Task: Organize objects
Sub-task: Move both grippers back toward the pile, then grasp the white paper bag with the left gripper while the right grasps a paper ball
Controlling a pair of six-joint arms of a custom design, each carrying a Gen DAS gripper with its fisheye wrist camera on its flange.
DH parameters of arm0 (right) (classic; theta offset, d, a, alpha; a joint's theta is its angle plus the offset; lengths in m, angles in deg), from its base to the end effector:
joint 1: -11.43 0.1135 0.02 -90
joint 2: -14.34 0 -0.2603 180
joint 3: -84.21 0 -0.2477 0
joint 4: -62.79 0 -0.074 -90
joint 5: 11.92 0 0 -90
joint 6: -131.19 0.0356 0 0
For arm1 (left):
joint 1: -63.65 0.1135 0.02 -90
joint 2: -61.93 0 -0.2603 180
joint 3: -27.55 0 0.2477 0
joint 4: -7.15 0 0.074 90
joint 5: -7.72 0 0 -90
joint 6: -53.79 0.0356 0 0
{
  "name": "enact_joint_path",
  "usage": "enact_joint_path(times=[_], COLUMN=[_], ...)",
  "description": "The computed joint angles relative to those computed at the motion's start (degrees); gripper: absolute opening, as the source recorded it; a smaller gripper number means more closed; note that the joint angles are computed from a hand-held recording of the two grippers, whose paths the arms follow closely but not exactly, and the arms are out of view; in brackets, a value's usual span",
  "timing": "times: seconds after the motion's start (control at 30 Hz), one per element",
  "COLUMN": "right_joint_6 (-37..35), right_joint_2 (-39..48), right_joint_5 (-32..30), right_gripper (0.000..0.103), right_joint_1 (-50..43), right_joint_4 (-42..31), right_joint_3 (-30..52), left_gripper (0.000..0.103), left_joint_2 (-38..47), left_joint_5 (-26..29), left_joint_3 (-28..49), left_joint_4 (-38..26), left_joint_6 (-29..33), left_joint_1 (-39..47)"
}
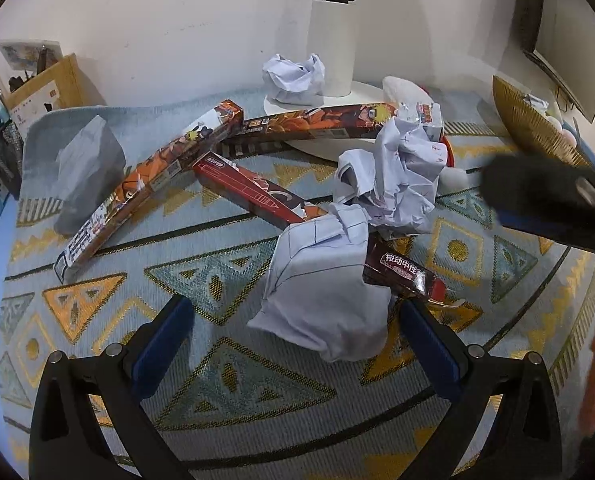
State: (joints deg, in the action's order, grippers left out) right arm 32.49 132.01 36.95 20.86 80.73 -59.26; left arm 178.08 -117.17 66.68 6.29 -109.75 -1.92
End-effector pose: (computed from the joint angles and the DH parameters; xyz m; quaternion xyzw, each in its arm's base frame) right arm 0.2176 0.0599 0.0093 -0.2239 0.8866 0.3431 0.2148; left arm 0.1062 -0.1846 0.0049 -0.0975 0.9442 0.0098 0.3145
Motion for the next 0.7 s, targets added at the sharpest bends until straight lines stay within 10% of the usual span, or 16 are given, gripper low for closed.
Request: enact_joint_path(times=[0.13,0.23,0.37,0.7], right_joint_6=[6.59,8.96,7.36,-0.48], right_joint_2=[3.07,5.46,8.25,2.78], right_joint_5=[0.24,2.34,2.62,-2.33], right_gripper=[0.102,0.061,0.046,0.044], right_joint_1=[4.88,8.31,9.45,0.95], right_joint_4=[3.62,6.91,8.35,4.52], right_joint_3=[2.04,3.03,3.34,-0.85], left_gripper=[0.102,0.102,0.103,0.102], left_joint_2=[-0.63,-0.12,0.96,1.27], left_joint_5=[-0.12,0.00,0.17,0.23], left_joint_3=[-1.85,-0.49,2.25,2.11], left_joint_4=[2.89,0.94,-2.99,-2.22], left_joint_6=[-0.09,0.12,0.35,0.90], left_joint_1=[-0.08,0.13,0.44,0.84])
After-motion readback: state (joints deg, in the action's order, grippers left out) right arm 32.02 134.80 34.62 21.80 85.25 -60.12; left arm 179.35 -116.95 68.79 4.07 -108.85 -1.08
